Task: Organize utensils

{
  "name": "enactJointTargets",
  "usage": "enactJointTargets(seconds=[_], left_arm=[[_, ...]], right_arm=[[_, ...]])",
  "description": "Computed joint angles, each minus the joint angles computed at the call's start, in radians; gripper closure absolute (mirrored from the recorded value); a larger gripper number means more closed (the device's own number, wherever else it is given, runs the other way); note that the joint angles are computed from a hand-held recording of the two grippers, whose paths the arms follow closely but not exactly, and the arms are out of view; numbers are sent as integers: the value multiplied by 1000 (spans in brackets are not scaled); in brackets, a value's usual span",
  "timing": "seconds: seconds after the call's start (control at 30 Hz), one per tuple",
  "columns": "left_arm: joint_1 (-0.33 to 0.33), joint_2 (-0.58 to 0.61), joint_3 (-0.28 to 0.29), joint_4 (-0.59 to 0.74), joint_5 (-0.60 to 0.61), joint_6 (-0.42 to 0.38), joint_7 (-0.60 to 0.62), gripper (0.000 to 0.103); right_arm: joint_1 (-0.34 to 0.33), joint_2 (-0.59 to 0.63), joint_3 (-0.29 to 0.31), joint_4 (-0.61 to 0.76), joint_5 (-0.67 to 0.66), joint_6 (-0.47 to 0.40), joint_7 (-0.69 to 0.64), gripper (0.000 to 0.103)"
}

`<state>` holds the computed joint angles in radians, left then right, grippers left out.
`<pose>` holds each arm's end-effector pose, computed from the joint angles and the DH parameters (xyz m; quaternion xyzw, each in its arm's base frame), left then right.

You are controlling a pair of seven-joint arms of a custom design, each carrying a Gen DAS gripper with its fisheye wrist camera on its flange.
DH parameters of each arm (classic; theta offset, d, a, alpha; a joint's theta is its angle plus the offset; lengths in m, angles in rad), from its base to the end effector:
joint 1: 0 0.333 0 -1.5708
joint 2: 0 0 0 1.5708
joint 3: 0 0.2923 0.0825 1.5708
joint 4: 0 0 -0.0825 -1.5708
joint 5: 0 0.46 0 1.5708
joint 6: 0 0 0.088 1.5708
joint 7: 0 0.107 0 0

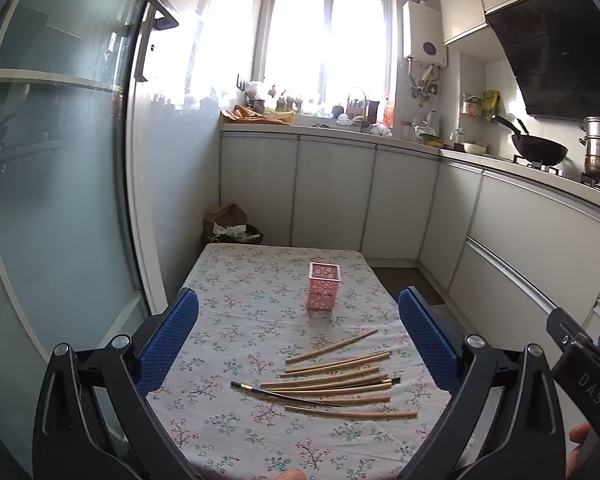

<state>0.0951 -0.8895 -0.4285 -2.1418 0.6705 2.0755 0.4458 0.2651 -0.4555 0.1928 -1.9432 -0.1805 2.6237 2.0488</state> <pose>0.3643 -0.1870 0.7739 -0.7391 0.3424 -0.2830 0.5064 0.4660 0.2651 0.7807 -0.6270 0.5588 -0.2793 0.4653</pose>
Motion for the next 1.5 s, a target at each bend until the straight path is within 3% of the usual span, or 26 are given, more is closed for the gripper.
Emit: enactJointTargets(seconds=[0.5,0.9,0.97,1.03,1.1,1.17,1.2,1.23,1.27,1.33,1.4,1.5], left_arm=[[-33,77,-12,41,-14,47,18,7],[-53,146,18,65,-24,62,59,7],[-73,180,56,79,-49,90,118,7],[-116,244,129,111,-107,152,262,7],[-167,352,199,195,-204,151,484,7],[-231,514,285,336,-369,92,787,7],[-267,583,323,407,-420,33,874,7],[-269,671,346,482,-524,-27,1011,7],[-243,758,334,566,-566,-124,1080,7],[-221,928,307,736,-509,-297,1083,7],[-214,1078,298,875,-473,-395,1086,7],[-206,1213,304,1005,-478,-452,1101,12]], right_arm=[[-39,-30,-19,-34,-2,-26,33,6],[-35,11,-32,-15,16,-38,33,6],[-30,28,-39,-4,28,-42,30,6],[-16,54,-58,11,65,-47,14,6],[-4,95,-78,38,112,-66,3,6],[0,129,-88,57,143,-77,5,6],[0,153,-93,68,159,-80,9,6],[1,176,-96,79,170,-85,9,6],[3,199,-100,92,182,-92,4,6],[8,261,-106,131,201,-118,-11,6],[11,321,-108,174,211,-149,-22,6],[14,398,-110,226,216,-174,-27,6]])
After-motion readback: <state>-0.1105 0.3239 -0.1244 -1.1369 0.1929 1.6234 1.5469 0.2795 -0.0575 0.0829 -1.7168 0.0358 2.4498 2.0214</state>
